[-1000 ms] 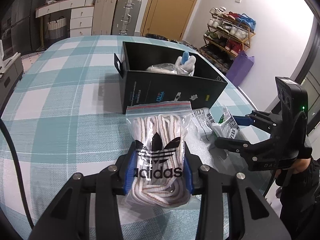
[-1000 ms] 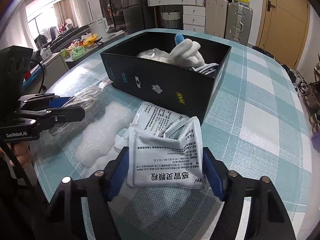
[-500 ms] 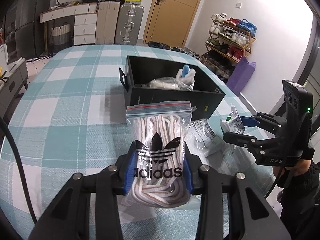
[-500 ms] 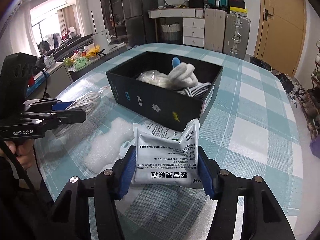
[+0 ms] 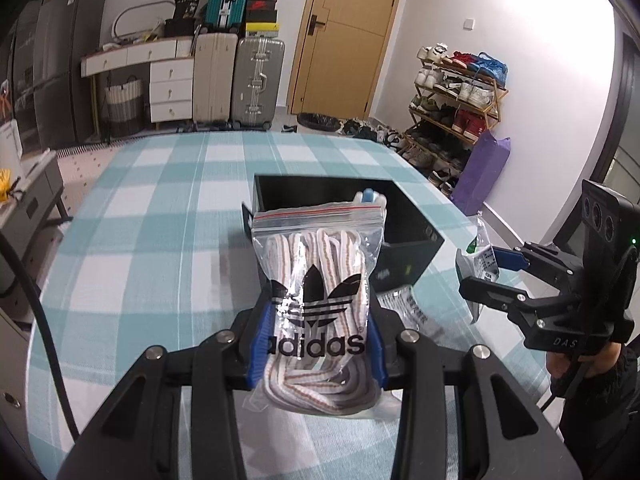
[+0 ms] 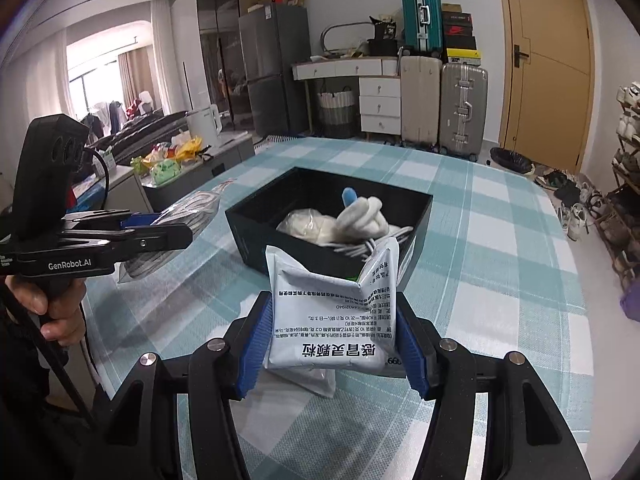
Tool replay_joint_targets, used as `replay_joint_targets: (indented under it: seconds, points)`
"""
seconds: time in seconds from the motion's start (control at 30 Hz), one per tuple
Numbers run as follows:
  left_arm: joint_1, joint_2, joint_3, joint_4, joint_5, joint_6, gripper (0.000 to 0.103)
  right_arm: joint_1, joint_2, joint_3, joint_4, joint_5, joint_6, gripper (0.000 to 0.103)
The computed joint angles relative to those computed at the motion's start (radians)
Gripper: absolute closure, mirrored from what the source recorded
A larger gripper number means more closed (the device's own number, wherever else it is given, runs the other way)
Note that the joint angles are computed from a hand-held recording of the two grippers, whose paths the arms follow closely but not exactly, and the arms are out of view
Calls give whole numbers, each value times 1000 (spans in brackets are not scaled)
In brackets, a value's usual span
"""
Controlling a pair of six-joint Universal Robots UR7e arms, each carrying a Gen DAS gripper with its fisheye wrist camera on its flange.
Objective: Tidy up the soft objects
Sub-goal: 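Lift the adidas bag and white packet and carry both over the black box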
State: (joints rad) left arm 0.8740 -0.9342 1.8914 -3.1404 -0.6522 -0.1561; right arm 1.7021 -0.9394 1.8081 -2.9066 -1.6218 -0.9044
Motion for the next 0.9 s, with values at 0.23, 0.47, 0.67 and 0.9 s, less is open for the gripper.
replay_joint_targets:
  seconds: [0.23, 0.47, 0.67, 0.9]
  points:
    - [6, 24, -61, -21, 8, 87, 64, 16, 20, -33, -21, 10, 19, 44]
    - [28, 52, -136, -7, -5, 153, 64, 40, 60, -99, -10, 5, 25, 44]
    - [50, 80, -203, 19, -19, 188, 64, 55, 101, -155, 7, 4, 24, 44]
    - [79, 112, -267, 60, -33, 201, 64, 67, 152, -216, 46, -18, 3, 44]
